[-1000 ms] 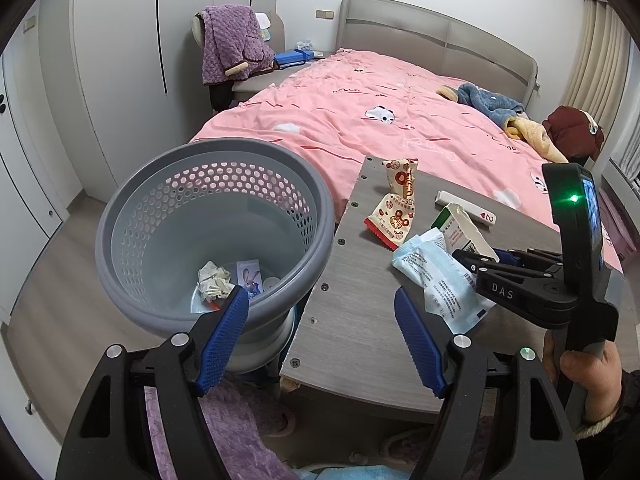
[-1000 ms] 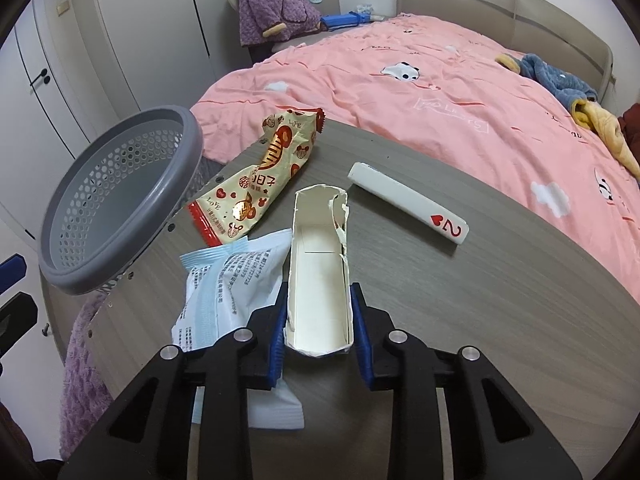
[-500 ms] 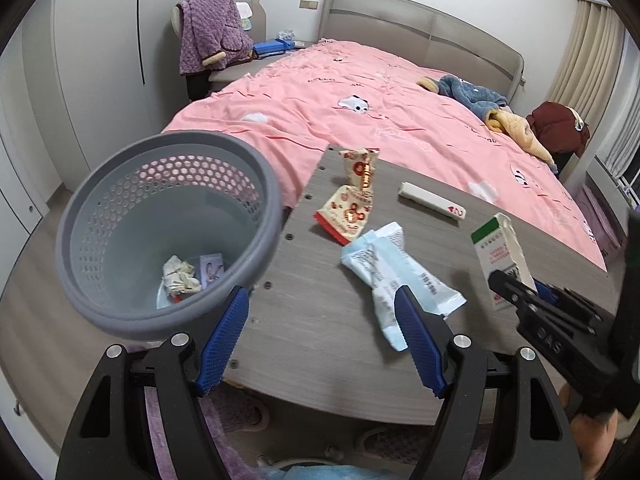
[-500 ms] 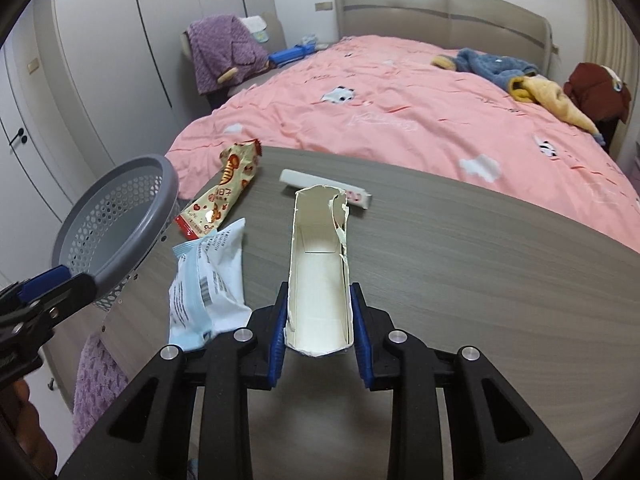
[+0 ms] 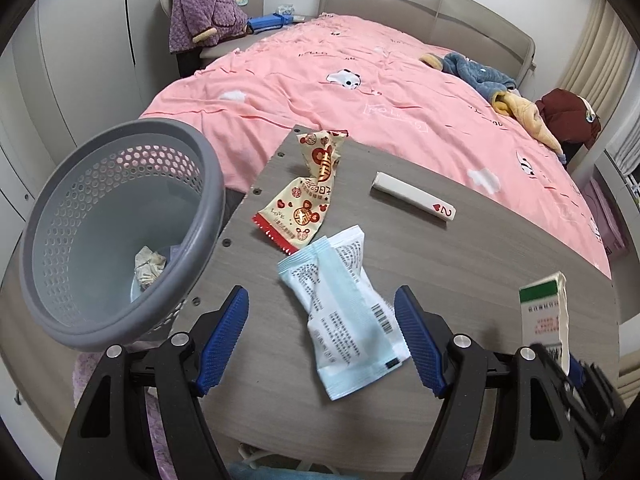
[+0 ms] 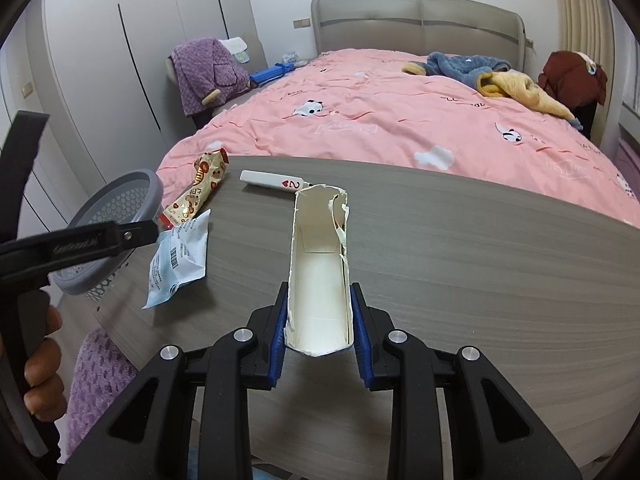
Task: Collect trash
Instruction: 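Grasp the blue-and-white wrapper packet with the left tool while the right tool holds the carton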
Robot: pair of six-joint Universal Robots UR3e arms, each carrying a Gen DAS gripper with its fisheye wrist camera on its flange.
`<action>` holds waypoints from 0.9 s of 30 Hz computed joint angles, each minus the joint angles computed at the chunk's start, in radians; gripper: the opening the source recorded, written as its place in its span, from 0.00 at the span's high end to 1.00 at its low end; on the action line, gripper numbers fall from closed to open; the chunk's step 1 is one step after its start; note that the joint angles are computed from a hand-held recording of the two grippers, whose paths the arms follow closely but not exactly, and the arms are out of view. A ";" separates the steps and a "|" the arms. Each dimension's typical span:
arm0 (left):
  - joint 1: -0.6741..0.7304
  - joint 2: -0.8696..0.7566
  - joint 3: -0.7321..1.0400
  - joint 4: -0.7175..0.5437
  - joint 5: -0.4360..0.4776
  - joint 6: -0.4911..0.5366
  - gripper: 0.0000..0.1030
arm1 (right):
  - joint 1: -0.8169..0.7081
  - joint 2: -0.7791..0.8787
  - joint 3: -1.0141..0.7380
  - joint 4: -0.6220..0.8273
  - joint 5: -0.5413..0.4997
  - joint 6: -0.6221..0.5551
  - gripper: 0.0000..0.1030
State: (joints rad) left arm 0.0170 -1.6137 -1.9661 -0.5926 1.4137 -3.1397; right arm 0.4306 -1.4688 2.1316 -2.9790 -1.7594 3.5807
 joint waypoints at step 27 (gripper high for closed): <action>-0.037 -0.149 0.037 0.006 -0.001 0.010 0.45 | -0.030 -0.055 0.069 -0.035 0.032 0.015 0.73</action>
State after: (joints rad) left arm -0.0201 -1.7626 -1.9294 -0.5868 1.4128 -3.1294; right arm 0.4010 -1.5235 2.2003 -3.0143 -1.7273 3.5962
